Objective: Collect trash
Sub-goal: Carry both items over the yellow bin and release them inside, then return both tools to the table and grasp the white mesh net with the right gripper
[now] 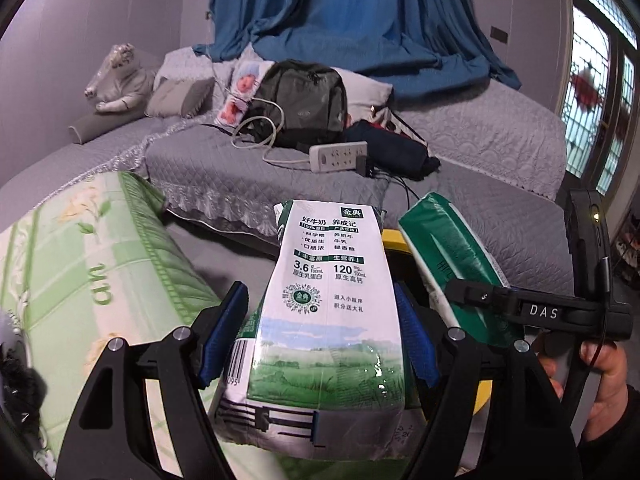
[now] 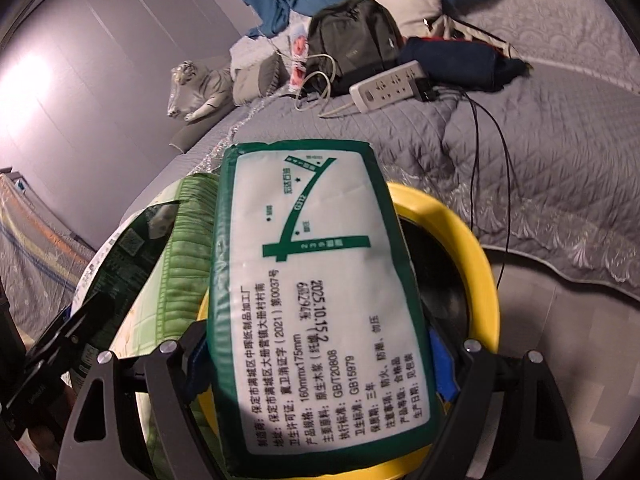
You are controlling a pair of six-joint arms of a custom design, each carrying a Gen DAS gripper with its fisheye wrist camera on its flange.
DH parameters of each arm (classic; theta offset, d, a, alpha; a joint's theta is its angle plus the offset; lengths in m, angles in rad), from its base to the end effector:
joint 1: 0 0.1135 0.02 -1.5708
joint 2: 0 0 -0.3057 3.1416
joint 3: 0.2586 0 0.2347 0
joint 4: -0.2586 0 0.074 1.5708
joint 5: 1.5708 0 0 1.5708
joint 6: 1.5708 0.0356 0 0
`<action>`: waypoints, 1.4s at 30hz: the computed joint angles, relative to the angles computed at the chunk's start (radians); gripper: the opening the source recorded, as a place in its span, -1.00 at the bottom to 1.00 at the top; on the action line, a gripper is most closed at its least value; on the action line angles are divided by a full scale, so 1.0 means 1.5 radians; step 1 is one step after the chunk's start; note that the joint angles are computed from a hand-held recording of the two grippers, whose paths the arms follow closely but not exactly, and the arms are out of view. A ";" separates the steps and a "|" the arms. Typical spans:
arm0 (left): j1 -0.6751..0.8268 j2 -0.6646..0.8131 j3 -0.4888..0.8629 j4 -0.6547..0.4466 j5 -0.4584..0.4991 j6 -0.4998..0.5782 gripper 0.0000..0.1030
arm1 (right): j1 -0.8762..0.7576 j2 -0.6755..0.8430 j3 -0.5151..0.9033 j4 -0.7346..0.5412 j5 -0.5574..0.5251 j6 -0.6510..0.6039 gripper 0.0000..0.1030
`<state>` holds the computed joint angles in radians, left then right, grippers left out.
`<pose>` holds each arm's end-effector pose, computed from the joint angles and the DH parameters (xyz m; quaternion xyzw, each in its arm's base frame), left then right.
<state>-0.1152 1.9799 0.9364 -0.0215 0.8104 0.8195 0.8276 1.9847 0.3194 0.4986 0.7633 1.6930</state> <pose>0.3501 -0.0665 0.1419 0.4889 0.7499 -0.2789 0.3475 0.1673 0.1457 0.0701 0.4491 0.7940 0.0659 0.4043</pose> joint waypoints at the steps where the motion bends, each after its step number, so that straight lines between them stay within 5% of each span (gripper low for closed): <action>1: -0.008 0.002 -0.004 0.013 -0.008 -0.006 0.35 | -0.003 0.002 -0.003 0.006 -0.003 0.002 0.54; 12: -0.060 0.030 0.024 0.040 -0.051 -0.084 0.43 | -0.011 -0.031 -0.030 -0.005 0.010 0.038 0.62; 14: -0.056 0.025 0.025 0.042 -0.043 -0.099 0.80 | -0.008 -0.047 -0.019 -0.062 0.017 0.062 0.67; 22: 0.008 0.024 0.072 -0.012 0.005 -0.138 0.81 | 0.071 -0.111 0.031 -0.315 0.081 0.221 0.70; 28: 0.078 0.003 0.090 -0.038 0.054 -0.147 0.82 | 0.121 -0.116 0.085 -0.423 0.107 0.262 0.71; 33: 0.165 -0.034 0.108 -0.059 0.115 -0.119 0.83 | 0.130 -0.107 0.157 -0.473 0.132 0.197 0.72; 42: 0.352 -0.006 0.241 -0.128 0.194 -0.067 0.84 | 0.102 -0.088 0.277 -0.381 0.144 -0.077 0.77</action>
